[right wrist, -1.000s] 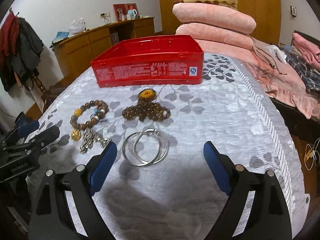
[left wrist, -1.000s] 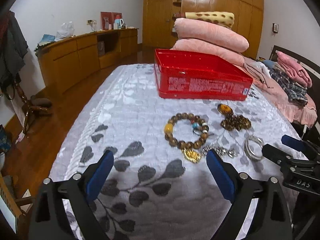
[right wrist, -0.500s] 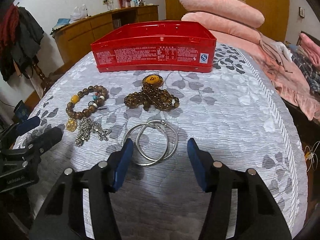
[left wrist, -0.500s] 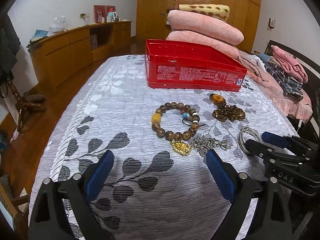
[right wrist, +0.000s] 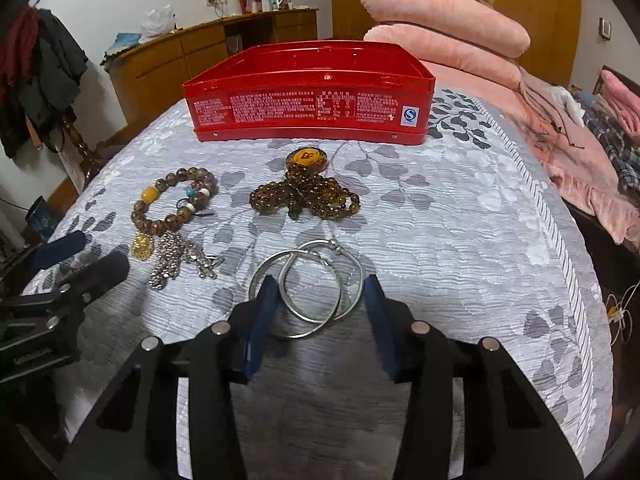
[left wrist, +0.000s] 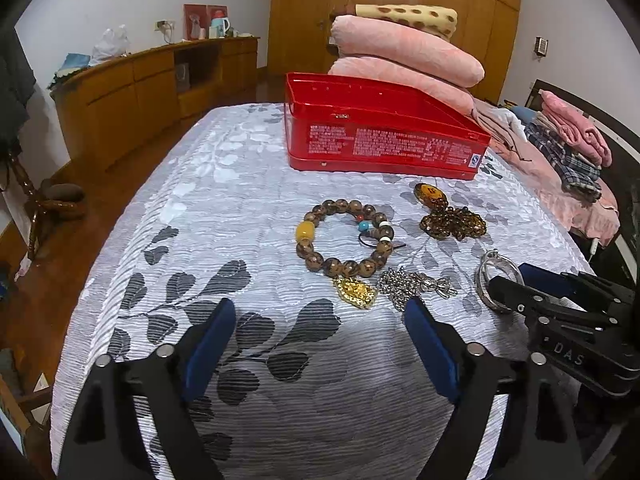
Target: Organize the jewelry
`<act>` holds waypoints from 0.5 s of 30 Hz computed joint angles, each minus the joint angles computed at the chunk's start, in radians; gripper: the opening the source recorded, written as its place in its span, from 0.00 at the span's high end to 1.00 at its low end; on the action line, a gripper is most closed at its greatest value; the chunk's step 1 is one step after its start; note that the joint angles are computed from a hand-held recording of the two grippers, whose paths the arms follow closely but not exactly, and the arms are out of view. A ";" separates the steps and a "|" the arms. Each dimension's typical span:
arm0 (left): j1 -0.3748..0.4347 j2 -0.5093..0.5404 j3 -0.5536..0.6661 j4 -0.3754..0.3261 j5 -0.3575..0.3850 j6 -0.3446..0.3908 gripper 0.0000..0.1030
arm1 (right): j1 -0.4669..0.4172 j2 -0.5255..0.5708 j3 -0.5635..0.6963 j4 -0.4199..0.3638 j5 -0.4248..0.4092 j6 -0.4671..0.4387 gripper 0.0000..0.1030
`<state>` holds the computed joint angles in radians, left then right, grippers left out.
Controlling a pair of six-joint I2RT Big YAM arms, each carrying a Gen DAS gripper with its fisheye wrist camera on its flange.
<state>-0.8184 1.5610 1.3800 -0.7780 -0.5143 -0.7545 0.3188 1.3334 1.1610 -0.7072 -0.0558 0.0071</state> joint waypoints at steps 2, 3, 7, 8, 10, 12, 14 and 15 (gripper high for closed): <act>0.000 0.004 0.004 -0.001 0.007 0.000 0.20 | -0.003 -0.007 -0.003 -0.001 -0.006 0.004 0.58; 0.000 0.007 0.007 -0.003 0.007 0.001 0.20 | -0.005 -0.010 -0.004 -0.001 -0.007 0.004 0.58; 0.003 0.017 0.019 -0.005 0.021 -0.001 0.20 | -0.012 -0.026 -0.008 0.004 -0.011 0.003 0.58; 0.004 0.020 0.021 -0.006 0.023 -0.001 0.20 | -0.013 -0.028 -0.008 0.005 -0.009 0.004 0.58; 0.006 0.021 0.021 -0.004 0.030 -0.001 0.21 | -0.018 -0.036 -0.010 0.008 -0.009 0.004 0.58; 0.010 0.021 0.020 -0.003 0.040 -0.005 0.24 | -0.023 -0.042 -0.012 0.010 -0.013 0.006 0.58; 0.012 0.024 0.023 -0.005 0.046 -0.007 0.26 | -0.028 -0.047 -0.014 0.013 -0.018 0.005 0.58; 0.012 0.025 0.024 -0.004 0.047 -0.005 0.26 | -0.030 -0.049 -0.015 0.013 -0.020 0.005 0.58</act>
